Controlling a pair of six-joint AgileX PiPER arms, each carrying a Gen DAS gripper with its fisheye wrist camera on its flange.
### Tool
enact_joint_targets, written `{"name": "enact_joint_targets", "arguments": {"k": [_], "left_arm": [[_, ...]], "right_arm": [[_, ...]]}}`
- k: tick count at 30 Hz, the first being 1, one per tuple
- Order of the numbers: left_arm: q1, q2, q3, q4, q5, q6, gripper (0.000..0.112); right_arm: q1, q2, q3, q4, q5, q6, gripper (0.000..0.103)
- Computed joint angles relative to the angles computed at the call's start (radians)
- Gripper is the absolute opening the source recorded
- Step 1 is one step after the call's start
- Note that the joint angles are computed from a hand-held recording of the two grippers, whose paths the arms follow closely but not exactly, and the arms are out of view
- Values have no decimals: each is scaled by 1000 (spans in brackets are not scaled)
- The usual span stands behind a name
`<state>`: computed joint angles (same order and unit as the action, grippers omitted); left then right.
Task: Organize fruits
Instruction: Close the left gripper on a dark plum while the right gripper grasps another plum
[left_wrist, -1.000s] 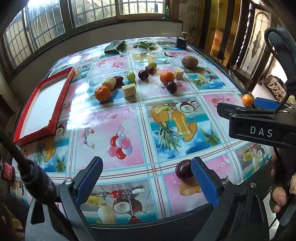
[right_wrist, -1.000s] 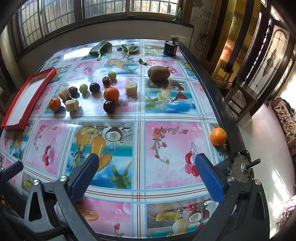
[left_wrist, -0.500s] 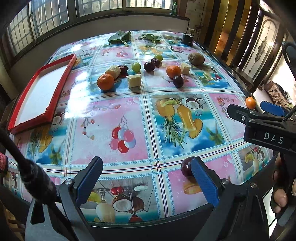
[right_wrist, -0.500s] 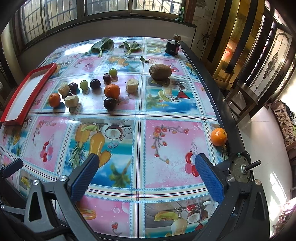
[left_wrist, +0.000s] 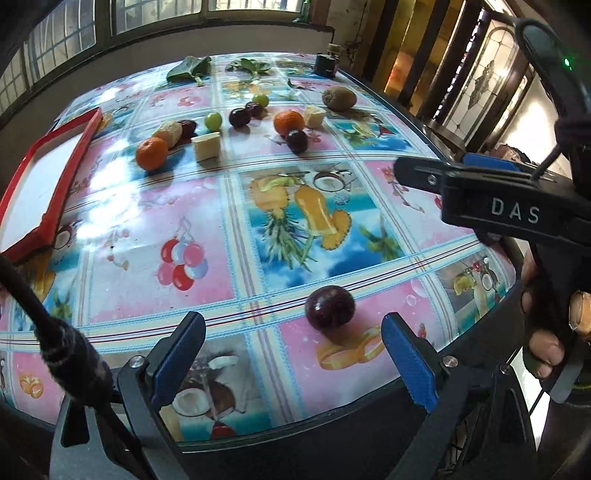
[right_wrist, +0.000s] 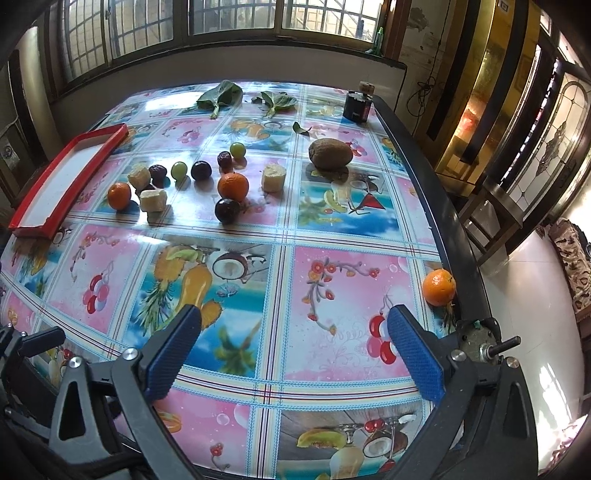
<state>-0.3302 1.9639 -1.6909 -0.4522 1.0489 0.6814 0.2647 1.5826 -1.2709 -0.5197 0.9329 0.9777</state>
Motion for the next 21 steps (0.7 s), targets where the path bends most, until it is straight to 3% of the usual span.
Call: {"name": "enact_joint_targets", "arguments": {"k": [3,5,8,14,19,21], "left_arm": [[-24,35,-37,-23,36,1,94],[-44,47,-40,-10,17,-3,90],[-64,63,-40,40,-21,-20,81],[-54,67,-36,54,-66,8,67],[-47,83,-51,55,-83,31,61],[-55,70,-25,76,-128,35,38]], "right_arm": [[-36,-8,22,27,-99,-36,91],[-81,0,29,97,-180,-109,76],[-138,51,1,221,-259,-240,65],[-210,215,-142,428,-297,-478,51],[-223,343,-294,487,-248,-553,50],[-217,381,-336,472,-236,-554,47]]}}
